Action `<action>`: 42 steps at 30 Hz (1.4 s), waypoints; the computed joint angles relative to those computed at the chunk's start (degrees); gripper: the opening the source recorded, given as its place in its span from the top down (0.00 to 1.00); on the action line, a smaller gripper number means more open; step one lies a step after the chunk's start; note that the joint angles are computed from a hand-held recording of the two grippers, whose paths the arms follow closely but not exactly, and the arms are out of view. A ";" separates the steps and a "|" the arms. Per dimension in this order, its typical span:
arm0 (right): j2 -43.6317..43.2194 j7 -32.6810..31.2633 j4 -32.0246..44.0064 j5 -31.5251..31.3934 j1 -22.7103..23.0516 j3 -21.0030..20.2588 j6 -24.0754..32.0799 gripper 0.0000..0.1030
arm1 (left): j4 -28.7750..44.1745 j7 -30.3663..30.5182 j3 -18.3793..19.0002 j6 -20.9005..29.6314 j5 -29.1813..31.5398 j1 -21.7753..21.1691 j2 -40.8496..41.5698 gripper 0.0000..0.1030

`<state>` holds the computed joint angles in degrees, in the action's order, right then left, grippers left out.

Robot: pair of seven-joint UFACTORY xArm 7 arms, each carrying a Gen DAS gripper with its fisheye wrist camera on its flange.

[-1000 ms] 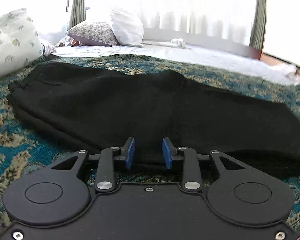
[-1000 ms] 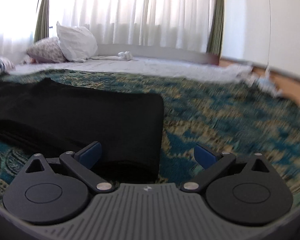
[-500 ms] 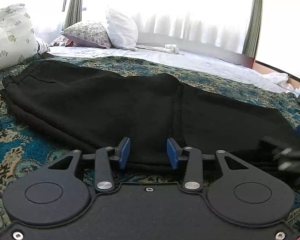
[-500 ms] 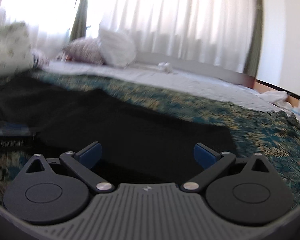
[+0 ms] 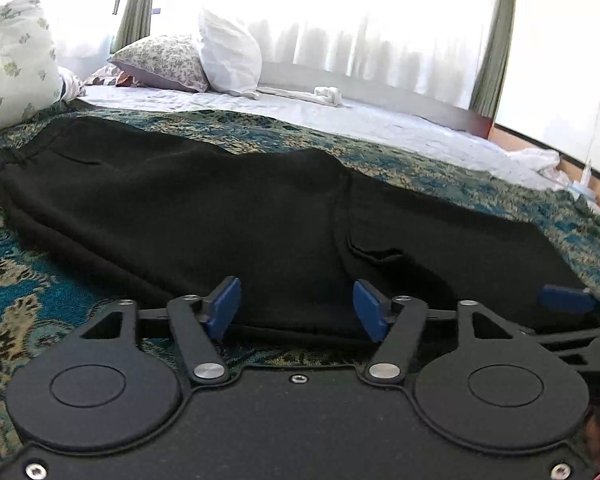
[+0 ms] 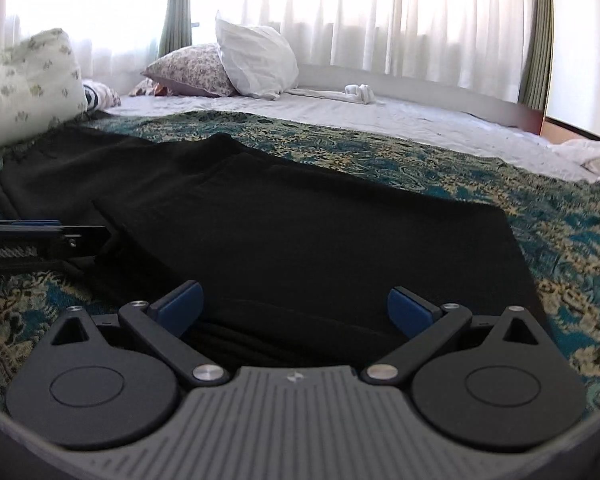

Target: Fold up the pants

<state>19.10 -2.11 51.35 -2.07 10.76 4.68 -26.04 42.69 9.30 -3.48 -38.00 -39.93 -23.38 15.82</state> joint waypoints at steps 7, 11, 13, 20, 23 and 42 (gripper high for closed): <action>-1.18 -12.07 -0.75 14.06 11.76 -7.18 -4.45 0.00 | -1.09 3.18 0.37 0.58 -5.07 -0.25 -2.66 0.12; -1.35 -4.69 2.28 7.58 5.20 0.13 0.81 0.00 | -1.29 4.70 0.25 1.37 -7.57 0.52 -3.97 0.12; -0.31 -4.95 4.42 9.45 7.64 -1.01 3.39 0.00 | -1.34 5.99 0.32 0.97 -9.45 0.75 -4.45 0.12; 1.48 -2.82 9.16 12.64 11.70 -2.50 11.05 0.00 | -1.13 9.07 0.62 0.66 -14.14 3.26 -5.35 0.12; 2.71 -0.22 10.43 13.61 14.95 -5.54 12.27 0.00 | -0.78 9.98 1.09 1.47 -16.01 4.82 -5.83 0.12; 4.71 -7.48 9.57 17.67 22.39 -10.92 7.27 0.00 | 14.76 18.88 7.51 11.32 -27.42 15.64 1.25 0.05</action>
